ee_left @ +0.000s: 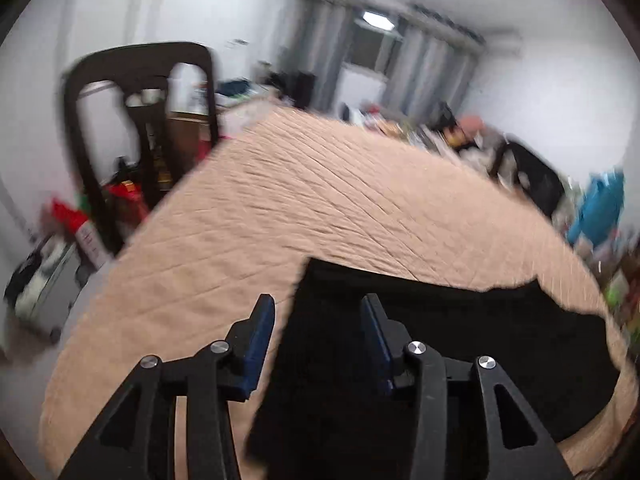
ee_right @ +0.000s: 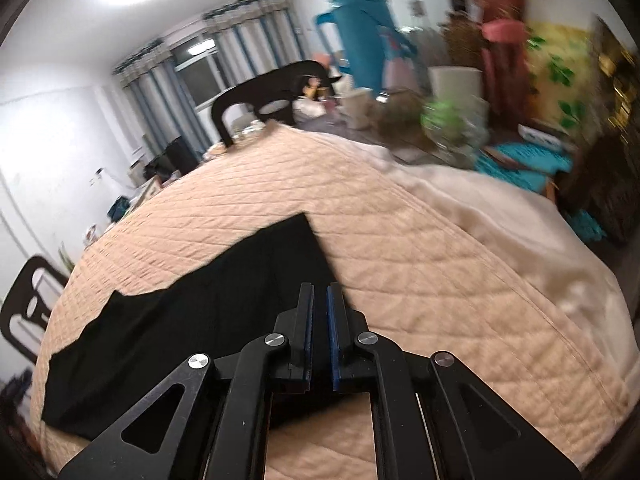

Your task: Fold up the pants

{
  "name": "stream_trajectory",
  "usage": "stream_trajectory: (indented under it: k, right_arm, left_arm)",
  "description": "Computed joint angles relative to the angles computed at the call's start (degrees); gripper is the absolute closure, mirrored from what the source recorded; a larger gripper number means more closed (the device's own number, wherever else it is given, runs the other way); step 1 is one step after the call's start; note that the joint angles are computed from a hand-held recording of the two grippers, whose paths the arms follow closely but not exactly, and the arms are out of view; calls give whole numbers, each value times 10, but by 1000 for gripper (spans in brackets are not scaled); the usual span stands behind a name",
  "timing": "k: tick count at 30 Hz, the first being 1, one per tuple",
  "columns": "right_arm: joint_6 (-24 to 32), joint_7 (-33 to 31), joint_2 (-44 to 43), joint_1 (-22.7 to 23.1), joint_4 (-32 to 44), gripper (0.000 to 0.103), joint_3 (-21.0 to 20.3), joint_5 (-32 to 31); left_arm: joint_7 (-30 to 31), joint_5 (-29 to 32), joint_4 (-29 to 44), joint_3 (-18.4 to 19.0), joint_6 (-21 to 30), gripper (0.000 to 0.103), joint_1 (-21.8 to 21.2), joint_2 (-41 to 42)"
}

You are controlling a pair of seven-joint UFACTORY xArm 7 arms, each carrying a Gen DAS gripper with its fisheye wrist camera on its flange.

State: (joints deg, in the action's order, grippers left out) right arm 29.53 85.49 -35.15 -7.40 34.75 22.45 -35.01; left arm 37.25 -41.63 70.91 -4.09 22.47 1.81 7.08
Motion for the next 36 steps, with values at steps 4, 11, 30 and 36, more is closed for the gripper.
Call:
stream_trajectory:
  k: [4, 11, 30, 36]
  right_arm:
    - [-2, -22, 41, 4, 28, 97, -6, -7]
    - [17, -139, 130, 67, 76, 97, -70, 43]
    - [-27, -258, 265, 131, 171, 85, -110, 12]
    - [-21, -205, 215, 129, 136, 81, -113, -19]
  left_arm:
    - [-122, 164, 80, 12, 41, 56, -30, 78]
    - [-209, 292, 112, 14, 29, 75, -40, 106]
    - [-76, 195, 90, -21, 62, 74, -48, 79]
    - [-96, 199, 50, -17, 45, 74, -33, 34]
